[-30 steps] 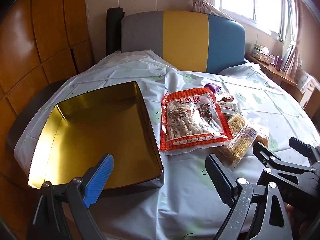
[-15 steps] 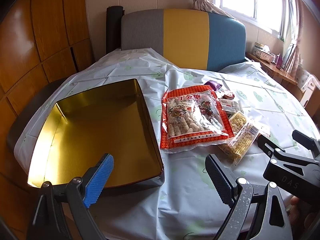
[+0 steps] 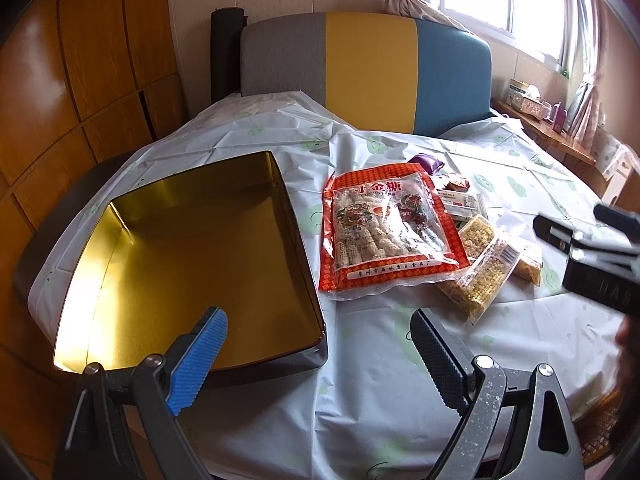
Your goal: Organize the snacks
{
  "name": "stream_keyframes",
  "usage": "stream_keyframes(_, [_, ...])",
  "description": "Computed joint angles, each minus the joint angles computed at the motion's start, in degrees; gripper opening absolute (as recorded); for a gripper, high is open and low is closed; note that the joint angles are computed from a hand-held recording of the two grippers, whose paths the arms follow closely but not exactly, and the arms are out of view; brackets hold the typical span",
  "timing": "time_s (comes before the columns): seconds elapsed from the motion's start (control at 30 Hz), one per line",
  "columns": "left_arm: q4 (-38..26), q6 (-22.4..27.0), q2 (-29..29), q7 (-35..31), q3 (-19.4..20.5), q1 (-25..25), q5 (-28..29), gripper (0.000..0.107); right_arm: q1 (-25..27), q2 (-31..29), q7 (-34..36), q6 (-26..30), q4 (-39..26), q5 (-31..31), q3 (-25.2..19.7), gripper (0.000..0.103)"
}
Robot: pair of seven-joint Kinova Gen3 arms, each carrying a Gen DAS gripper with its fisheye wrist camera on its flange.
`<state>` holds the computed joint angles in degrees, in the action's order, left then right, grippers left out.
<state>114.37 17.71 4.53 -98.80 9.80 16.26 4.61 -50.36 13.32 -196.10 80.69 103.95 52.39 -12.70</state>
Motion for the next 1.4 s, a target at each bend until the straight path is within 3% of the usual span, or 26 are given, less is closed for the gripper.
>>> stream_keyframes(0.37, [-0.95, 0.96, 0.67, 4.11, -0.77, 1.30, -3.83, 0.094, 5.90, -4.84, 14.06, -1.17, 3.60, 3.33, 0.17, 0.102])
stream_keyframes(0.5, [-1.17, 1.00, 0.91, 7.97, -1.46, 2.84, -7.71, 0.094, 9.48, -6.75, 19.39, -4.32, 6.69, 3.89, 0.49, 0.102])
stream_keyframes(0.77, [-2.17, 1.97, 1.82, 10.60, -1.74, 4.65, -11.92, 0.094, 18.09, -10.64, 14.25, -14.76, 11.69, -0.06, 2.21, 0.099])
stream_keyframes(0.97, [-3.61, 2.99, 2.99, 5.62, 0.18, 3.20, -8.75, 0.093, 21.05, -11.69, 16.44, -18.68, 12.28, -3.41, 1.63, 0.099])
stream_keyframes(1.23, [-5.60, 4.74, 3.97, 1.07, 0.97, 2.66, -5.58, 0.093, 21.75, -9.19, 24.98, -21.74, 10.63, -7.51, 1.94, 0.099])
stream_keyframes(1.4, [-12.33, 10.32, 7.13, -4.72, 2.92, 1.01, 0.93, 0.093, 21.55, -9.62, 25.45, -21.79, 10.57, -8.20, 2.45, 0.099])
